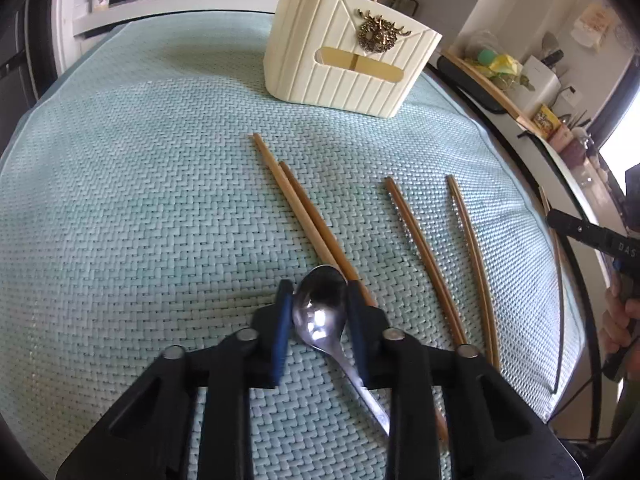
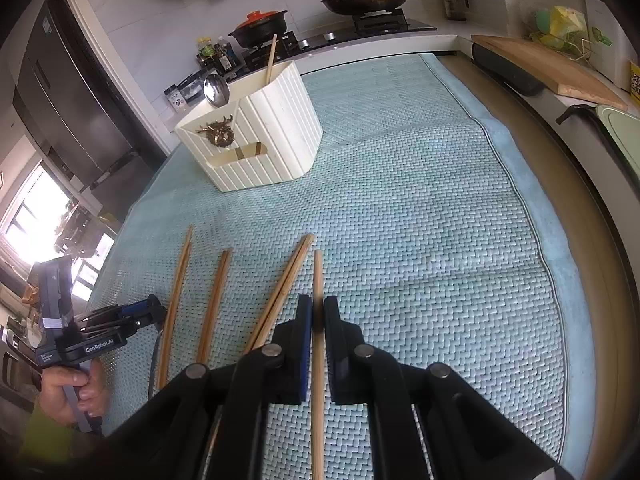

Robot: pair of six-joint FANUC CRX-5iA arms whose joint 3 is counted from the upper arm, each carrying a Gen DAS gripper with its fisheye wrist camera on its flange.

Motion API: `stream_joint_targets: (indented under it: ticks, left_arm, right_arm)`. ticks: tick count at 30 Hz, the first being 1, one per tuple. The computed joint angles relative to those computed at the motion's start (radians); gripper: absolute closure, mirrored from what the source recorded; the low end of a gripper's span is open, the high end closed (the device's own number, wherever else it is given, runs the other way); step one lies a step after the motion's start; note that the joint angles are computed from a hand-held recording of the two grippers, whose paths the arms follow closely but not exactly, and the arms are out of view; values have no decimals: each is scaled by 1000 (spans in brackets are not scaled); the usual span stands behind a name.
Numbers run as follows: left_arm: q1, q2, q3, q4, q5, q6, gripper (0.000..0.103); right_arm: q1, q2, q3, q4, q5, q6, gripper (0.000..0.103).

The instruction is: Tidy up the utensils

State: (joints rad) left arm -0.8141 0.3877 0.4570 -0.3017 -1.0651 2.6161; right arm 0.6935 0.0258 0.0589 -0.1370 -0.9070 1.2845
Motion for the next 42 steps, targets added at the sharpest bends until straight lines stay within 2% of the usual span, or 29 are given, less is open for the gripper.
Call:
stream_joint_targets:
  ticks: [2,10,17,20,23,29,34,42]
  left_arm:
    - [8,-9,-22,16,32,4,100]
    - [-33,-54,-21,-100,-3,148,102]
    - [-104,-65,85,-242,-155,200,102]
    - [-128,-63,138,-300,-225,197,102]
    - [-147,-58,189,-360,-284,189,102]
    - [-167,-69,240,-442,-340,177,102]
    - [-173,-51,305,-503,-385,150,102]
    - [-160,-15,417,-577,-420,81,102]
  right_arm:
    - [-1,0,-1,-1,0,-3,97]
    - [8,-12,-7,8,11,-7,97]
    - [-2,-41,2,-46,32,32,97]
    - [-19,-53,23,-98,33,61,97]
    - [-12,-68,35,-93,45,69,97]
    - [23,-102,42,-39,98,63,97]
    - [70,-126,29,61,161,30,97]
    - [99,-80,100,136,183,32,97]
